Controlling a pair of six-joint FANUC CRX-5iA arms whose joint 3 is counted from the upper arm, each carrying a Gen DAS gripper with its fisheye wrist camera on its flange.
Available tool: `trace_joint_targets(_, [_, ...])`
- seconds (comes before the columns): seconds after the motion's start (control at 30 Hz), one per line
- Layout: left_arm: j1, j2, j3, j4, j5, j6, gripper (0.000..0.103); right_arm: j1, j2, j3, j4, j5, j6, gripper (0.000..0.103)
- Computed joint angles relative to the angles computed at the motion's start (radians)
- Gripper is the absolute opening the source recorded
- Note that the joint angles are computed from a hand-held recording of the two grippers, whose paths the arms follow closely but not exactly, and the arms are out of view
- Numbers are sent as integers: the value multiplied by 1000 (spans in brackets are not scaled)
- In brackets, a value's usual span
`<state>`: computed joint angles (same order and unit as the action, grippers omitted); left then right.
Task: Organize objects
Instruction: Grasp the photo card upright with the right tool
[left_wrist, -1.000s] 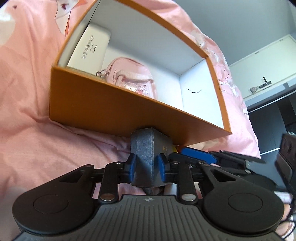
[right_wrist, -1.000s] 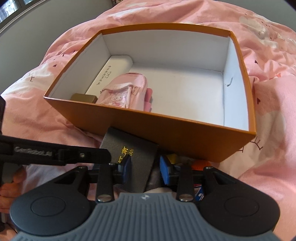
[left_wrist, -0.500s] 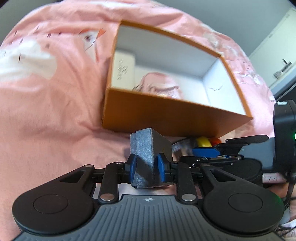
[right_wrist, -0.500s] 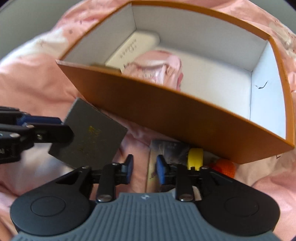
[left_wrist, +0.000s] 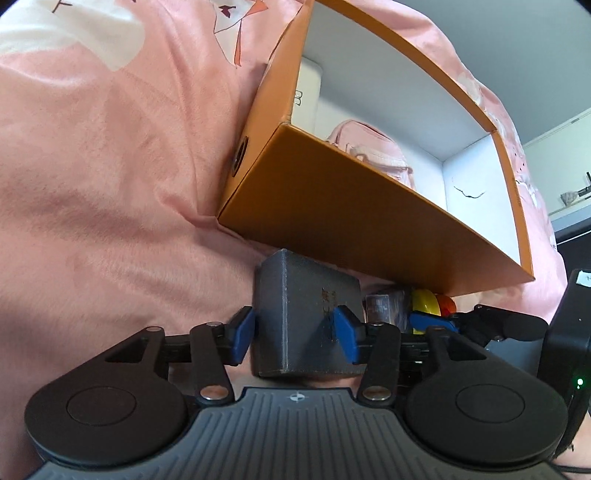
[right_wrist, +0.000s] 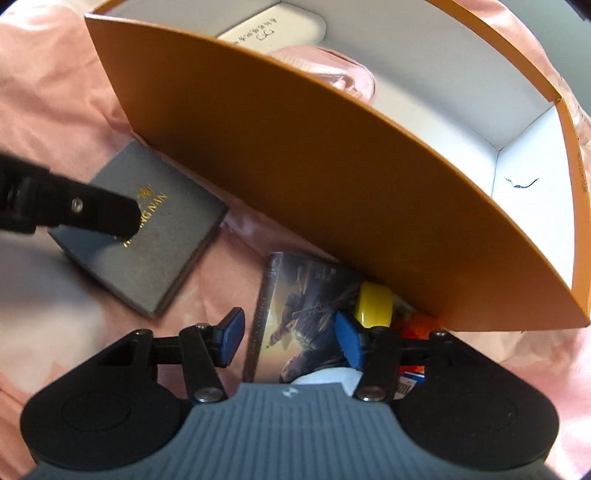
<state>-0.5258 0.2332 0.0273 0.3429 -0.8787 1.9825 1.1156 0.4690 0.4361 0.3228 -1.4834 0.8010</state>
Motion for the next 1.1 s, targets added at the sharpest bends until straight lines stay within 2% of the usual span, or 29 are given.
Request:
trace_joint_targets(0.07, [1,13,2,13,3,-14,68,-1,9,8,8,-2,3,58])
trace_joint_targets(0.13, [0,25,6,30,-3,-19,68,1,27,17,35,-13,11,59])
trace_joint_targets(0.2, [-3,23,8,25,-5,-22,65,0,48,36,44,-33,27,60])
trace_joint_targets(0.27, [-3,9,-9,37,10,-29,55,0,57,49,45,-46,43,60])
trace_joint_targets(0.37, [-4,-21,-29,33,29,-23,47,7,68,56,62,-57,57,61])
trace_joint_targets(0.67, [-53,-83,8,-145,43,40,43,20,124,105,115,-109,105,62])
trace_joint_targets(0.77, [-63,-93,23,-184,36,56,43,19,97,80,115,-83,74,56])
trace_joint_targets(1.1, [-57,-121,-7,-188,52,67,43,1,1,40,82,-4,-51,35])
